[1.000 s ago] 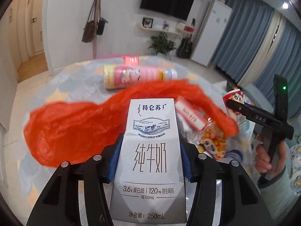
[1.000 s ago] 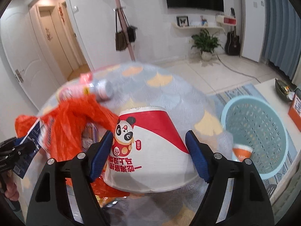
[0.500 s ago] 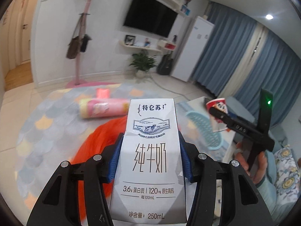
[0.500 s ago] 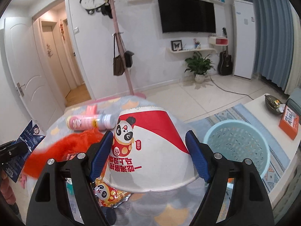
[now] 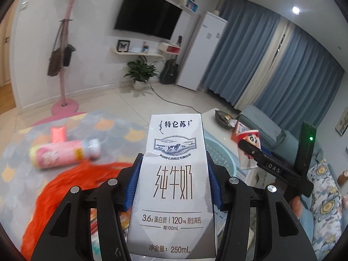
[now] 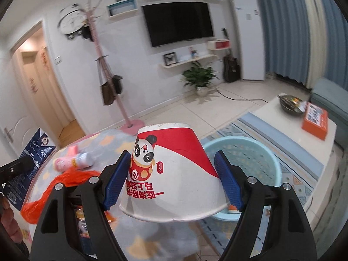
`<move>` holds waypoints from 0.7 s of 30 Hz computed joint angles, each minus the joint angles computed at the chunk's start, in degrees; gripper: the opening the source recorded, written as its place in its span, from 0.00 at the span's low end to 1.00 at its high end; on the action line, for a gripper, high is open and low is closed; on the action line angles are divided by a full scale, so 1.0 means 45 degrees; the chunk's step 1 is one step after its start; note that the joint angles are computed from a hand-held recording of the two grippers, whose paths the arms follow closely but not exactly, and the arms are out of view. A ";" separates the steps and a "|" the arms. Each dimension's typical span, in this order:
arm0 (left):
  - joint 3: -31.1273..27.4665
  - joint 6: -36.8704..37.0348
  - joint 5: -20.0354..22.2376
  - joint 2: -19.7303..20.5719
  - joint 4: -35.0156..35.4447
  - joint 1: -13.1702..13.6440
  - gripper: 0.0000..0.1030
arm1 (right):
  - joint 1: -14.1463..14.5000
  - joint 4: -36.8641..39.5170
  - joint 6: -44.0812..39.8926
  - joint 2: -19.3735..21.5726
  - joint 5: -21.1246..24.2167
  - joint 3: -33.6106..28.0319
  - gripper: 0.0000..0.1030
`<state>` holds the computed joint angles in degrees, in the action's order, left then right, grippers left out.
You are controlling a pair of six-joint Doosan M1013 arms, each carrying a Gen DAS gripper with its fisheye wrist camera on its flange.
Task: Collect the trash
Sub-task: 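Carry both items over the blue basket and open both tools to drop them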
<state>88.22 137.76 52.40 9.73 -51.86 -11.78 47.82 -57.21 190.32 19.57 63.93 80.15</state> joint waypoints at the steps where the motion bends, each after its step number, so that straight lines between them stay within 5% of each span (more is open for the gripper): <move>1: -0.0099 -0.0153 -0.0040 0.0079 0.0152 -0.0197 0.50 | -0.0054 0.0086 0.0128 -0.0054 0.0090 0.0114 0.72; 4: -0.0381 -0.0777 -0.0423 0.0311 0.0888 -0.0916 0.50 | -0.0344 0.0631 0.0568 -0.0303 0.0383 0.0594 0.72; 8: -0.0370 -0.2519 -0.2334 0.0399 0.3869 -0.2312 0.50 | -0.0861 0.1640 0.1084 -0.0553 0.0545 0.1275 0.73; 21: -0.1938 -0.4720 -0.0197 0.2389 0.5294 -0.3779 0.50 | -0.2483 0.4858 -0.0213 -0.0309 -0.0271 0.2513 0.74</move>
